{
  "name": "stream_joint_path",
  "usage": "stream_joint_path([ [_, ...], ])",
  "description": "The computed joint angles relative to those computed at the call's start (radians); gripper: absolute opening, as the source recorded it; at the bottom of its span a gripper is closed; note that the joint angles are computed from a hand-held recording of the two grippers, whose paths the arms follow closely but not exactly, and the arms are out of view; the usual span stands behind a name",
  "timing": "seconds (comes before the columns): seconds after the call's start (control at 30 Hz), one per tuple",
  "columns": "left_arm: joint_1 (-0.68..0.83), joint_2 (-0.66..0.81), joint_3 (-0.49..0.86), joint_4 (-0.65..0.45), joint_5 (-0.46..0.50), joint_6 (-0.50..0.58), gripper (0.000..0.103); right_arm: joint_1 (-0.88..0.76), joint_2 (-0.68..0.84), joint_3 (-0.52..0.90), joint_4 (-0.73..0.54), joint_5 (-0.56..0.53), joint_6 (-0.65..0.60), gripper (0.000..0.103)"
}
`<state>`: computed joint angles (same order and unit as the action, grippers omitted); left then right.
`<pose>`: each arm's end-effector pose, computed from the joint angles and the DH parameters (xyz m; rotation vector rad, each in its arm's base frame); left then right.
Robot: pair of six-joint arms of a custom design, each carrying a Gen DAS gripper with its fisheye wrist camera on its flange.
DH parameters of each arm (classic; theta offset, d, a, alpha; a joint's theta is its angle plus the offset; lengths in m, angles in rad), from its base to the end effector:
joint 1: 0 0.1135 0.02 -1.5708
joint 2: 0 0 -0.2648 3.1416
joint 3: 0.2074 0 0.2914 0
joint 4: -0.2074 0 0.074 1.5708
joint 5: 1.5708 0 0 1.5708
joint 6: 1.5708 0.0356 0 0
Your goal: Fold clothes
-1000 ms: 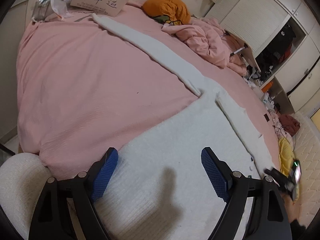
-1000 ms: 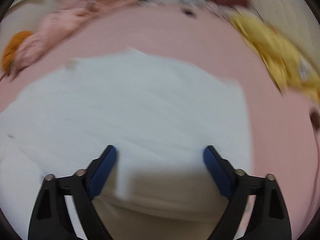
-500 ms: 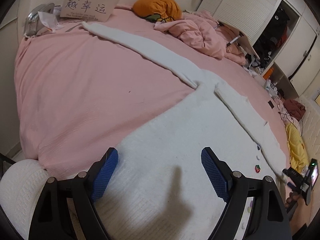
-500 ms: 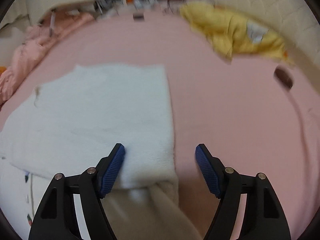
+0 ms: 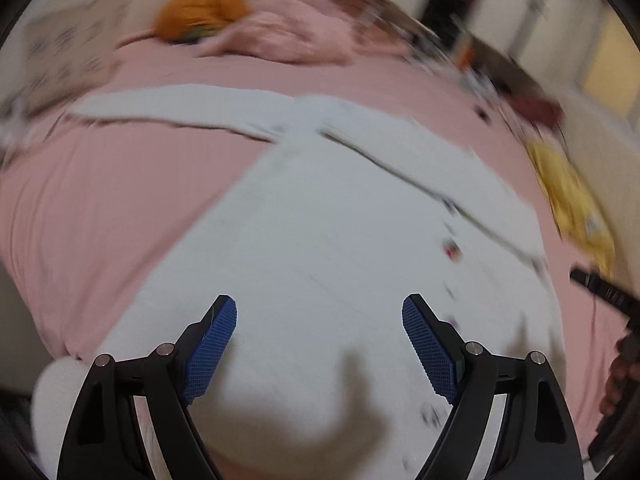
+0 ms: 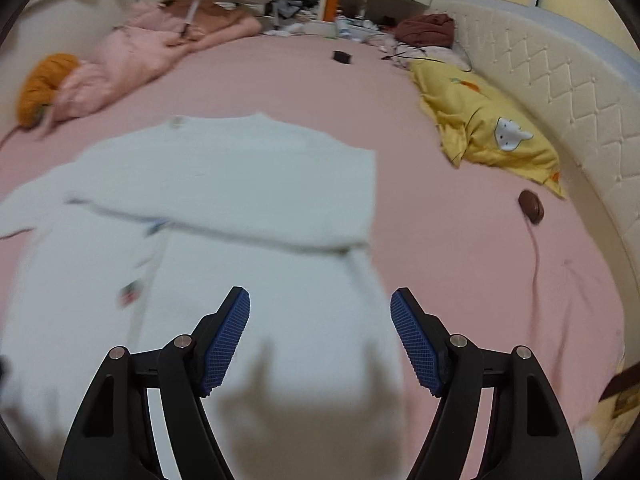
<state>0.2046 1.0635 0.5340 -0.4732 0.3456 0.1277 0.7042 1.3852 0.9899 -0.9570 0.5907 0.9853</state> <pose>0.2234 0.0340 0.1621 0.0313 2.5138 -0.3110 0.2261 0.1661 0.2182 0.4402 2.5057 -0.3051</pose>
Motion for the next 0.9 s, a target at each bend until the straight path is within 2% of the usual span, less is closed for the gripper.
stream_joint_path([
  [0.1, -0.051, -0.105, 0.005, -0.156, 0.003, 0.067, 0.084, 0.138, -0.038, 0.011, -0.116, -0.028, 0.155, 0.073],
  [0.17, -0.087, -0.183, -0.005, -0.248, -0.029, 0.085, 0.084, 0.257, -0.039, 0.024, -0.185, -0.022, 0.288, 0.073],
  [0.23, -0.12, -0.241, -0.02, -0.312, -0.069, 0.093, 0.084, 0.371, -0.051, 0.011, -0.233, 0.01, 0.434, 0.073],
  [0.3, -0.137, -0.314, -0.041, -0.368, -0.085, 0.099, 0.084, 0.415, -0.087, -0.011, -0.254, 0.023, 0.501, 0.073],
  [0.57, -0.093, -0.481, -0.043, -0.513, -0.064, 0.151, 0.084, 0.521, -0.062, 0.066, -0.341, 0.094, 0.572, 0.073],
  [0.9, -0.044, -0.496, -0.027, -0.562, -0.031, 0.192, 0.084, 0.562, -0.055, 0.091, -0.373, 0.108, 0.614, 0.073],
])
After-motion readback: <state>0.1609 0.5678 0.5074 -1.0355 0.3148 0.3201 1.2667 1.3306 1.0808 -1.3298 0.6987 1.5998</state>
